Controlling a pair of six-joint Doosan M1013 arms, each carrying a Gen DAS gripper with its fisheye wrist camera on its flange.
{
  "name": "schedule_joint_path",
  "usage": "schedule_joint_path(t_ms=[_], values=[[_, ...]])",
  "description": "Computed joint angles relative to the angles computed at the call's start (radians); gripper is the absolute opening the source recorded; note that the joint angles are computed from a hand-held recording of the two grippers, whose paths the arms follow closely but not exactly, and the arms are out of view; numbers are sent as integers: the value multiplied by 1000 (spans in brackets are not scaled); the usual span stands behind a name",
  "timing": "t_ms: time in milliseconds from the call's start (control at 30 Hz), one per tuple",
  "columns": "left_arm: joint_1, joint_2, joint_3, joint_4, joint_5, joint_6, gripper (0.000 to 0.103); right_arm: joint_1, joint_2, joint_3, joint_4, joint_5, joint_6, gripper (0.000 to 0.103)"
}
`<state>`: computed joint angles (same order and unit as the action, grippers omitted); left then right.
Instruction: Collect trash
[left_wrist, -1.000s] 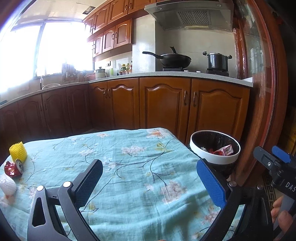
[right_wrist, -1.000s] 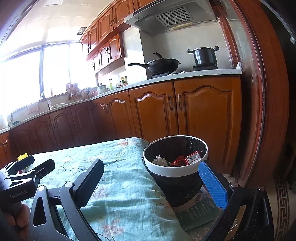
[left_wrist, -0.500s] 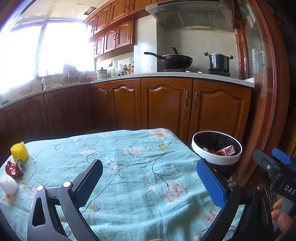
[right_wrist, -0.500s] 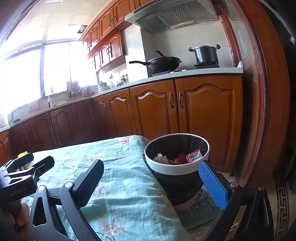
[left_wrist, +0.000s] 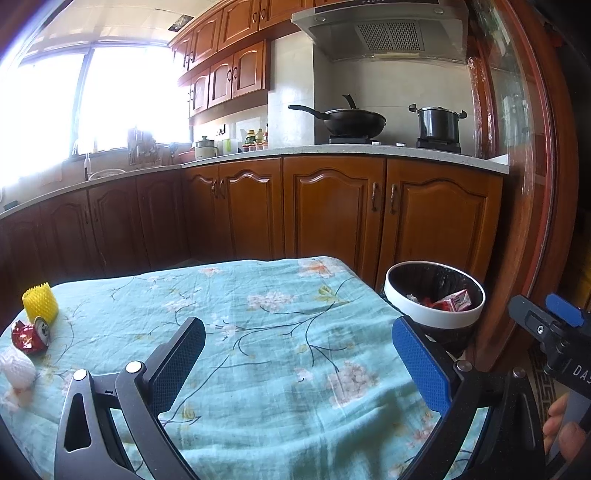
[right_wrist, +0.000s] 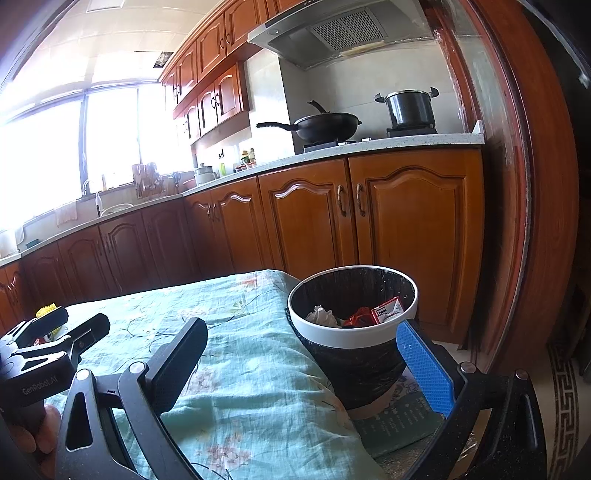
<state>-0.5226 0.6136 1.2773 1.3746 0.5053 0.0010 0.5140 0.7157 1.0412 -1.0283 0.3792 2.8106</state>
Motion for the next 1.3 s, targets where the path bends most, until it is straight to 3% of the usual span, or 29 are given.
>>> schedule_joint_path(t_ms=[1300], values=[[4,13,-23,-48,-12,49,102,-5,6,-13,62,-18,-39,103]])
